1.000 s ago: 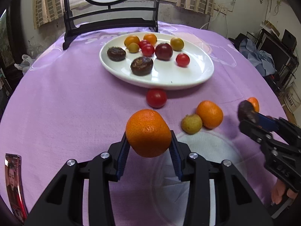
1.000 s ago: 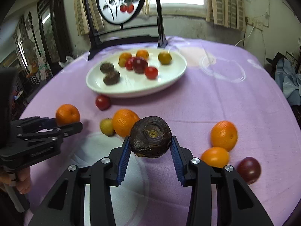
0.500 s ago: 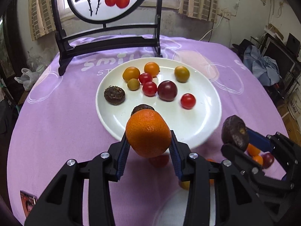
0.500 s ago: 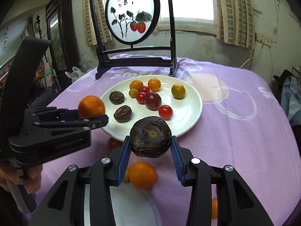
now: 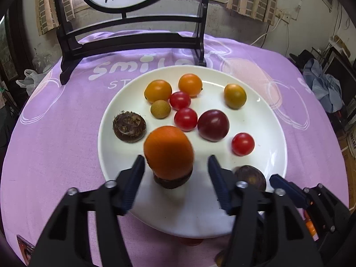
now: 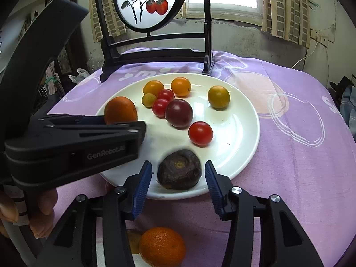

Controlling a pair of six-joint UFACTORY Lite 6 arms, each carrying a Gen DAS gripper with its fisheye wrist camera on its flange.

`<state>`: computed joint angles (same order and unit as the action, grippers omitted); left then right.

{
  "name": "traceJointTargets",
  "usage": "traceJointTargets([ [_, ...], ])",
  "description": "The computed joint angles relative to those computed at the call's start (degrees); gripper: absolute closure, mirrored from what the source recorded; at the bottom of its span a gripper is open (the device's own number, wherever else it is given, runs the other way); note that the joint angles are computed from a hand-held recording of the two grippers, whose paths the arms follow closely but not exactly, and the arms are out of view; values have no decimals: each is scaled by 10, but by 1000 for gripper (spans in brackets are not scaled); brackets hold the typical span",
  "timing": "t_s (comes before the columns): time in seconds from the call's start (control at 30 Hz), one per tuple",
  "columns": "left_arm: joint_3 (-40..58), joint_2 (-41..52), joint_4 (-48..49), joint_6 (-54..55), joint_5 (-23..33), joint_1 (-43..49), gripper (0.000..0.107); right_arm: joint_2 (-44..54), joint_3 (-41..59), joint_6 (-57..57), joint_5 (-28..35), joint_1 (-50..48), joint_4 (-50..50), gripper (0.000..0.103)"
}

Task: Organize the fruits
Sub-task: 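Carry both fruits onto the white plate and open both tools, then withdraw both tools from the plate toward the remaining fruits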

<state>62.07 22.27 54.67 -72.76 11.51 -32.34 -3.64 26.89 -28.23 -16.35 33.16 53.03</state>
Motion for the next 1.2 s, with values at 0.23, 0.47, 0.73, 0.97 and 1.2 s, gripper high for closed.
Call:
traceJointTargets([
  [0.23,-72,-71,98,-111,14,-16,36,-104,-68,-66,12,15,87,53],
  [0.47,-200,-177,224,-282,27,-42,27,-244,-151,-265,2,66,326,51],
  [0.73,-320,-247,317,-450,81,-104,26,-321,-210,-361,-84,206,508,43],
  [0.97,-377,-262,387,-550,98,-122,26,-214,-195,-271,-121,292,483,43],
  [1.2,-381,-240,434,-580,91,-110,25,-119,-157,-227,-118,282,434,45],
])
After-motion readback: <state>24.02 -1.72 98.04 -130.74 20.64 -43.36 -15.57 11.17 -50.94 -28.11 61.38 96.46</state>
